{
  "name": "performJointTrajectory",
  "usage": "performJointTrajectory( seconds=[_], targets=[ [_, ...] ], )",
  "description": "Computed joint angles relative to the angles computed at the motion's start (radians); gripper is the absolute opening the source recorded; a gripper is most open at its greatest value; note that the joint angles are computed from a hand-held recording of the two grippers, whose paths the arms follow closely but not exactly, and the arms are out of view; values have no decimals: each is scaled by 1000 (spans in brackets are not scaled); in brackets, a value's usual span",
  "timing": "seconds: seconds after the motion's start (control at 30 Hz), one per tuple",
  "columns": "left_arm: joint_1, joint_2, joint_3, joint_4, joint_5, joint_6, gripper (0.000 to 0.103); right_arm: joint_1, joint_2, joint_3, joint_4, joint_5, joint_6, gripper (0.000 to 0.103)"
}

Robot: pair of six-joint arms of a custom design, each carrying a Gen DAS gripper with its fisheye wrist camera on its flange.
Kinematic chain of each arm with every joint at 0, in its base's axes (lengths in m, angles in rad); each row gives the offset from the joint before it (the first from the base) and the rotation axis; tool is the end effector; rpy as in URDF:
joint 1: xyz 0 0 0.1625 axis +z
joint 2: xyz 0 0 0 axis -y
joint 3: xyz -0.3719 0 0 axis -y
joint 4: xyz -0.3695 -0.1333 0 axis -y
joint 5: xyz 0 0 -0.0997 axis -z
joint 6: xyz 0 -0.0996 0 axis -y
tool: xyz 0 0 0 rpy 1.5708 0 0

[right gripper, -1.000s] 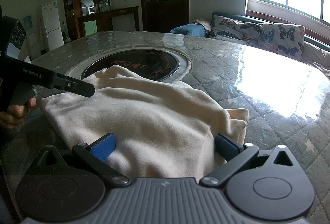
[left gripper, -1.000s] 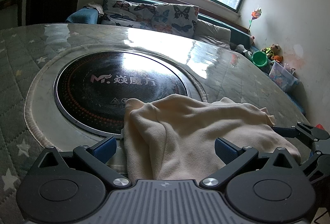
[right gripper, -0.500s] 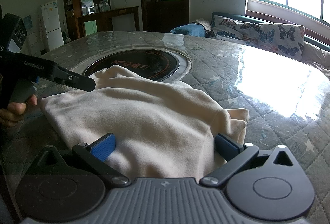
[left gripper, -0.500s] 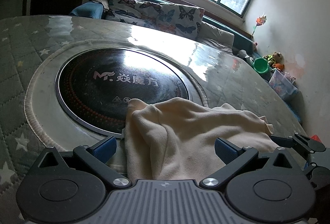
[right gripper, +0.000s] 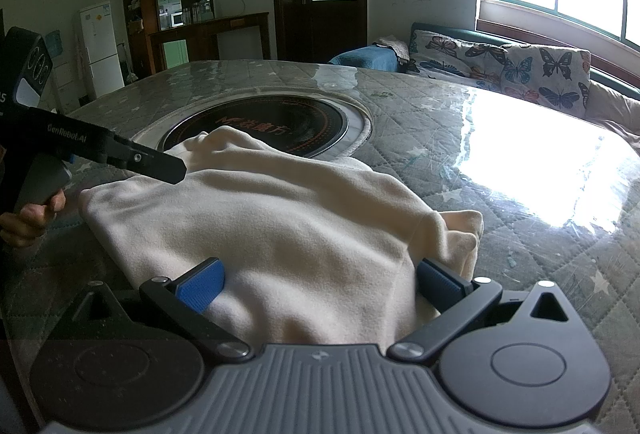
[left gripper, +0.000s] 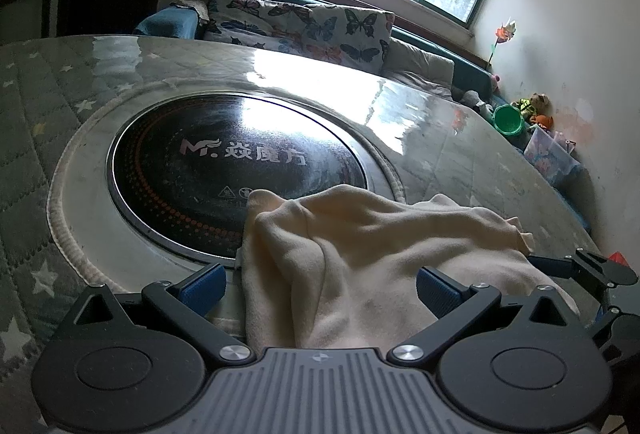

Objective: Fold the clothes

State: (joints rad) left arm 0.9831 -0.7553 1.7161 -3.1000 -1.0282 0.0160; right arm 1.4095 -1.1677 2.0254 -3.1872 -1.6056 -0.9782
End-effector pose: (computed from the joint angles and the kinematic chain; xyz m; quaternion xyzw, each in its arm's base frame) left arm -0.1858 -0.6121 0.0964 0.2032 0.9053 -0.3317 0.1706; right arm 0.0433 -0.5424 0.2215 0.3630 -0.8549 0.3031 0.2133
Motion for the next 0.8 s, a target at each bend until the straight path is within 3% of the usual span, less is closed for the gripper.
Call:
performJointTrajectory(
  seconds=[0.37, 0.8],
  targets=[
    [-10, 10, -4, 8, 32, 35, 103, 0, 0, 0, 0, 0, 0, 103],
    [-6, -17, -7, 72, 15, 0, 103, 1, -1, 3, -4, -3, -3, 103]
  ],
)
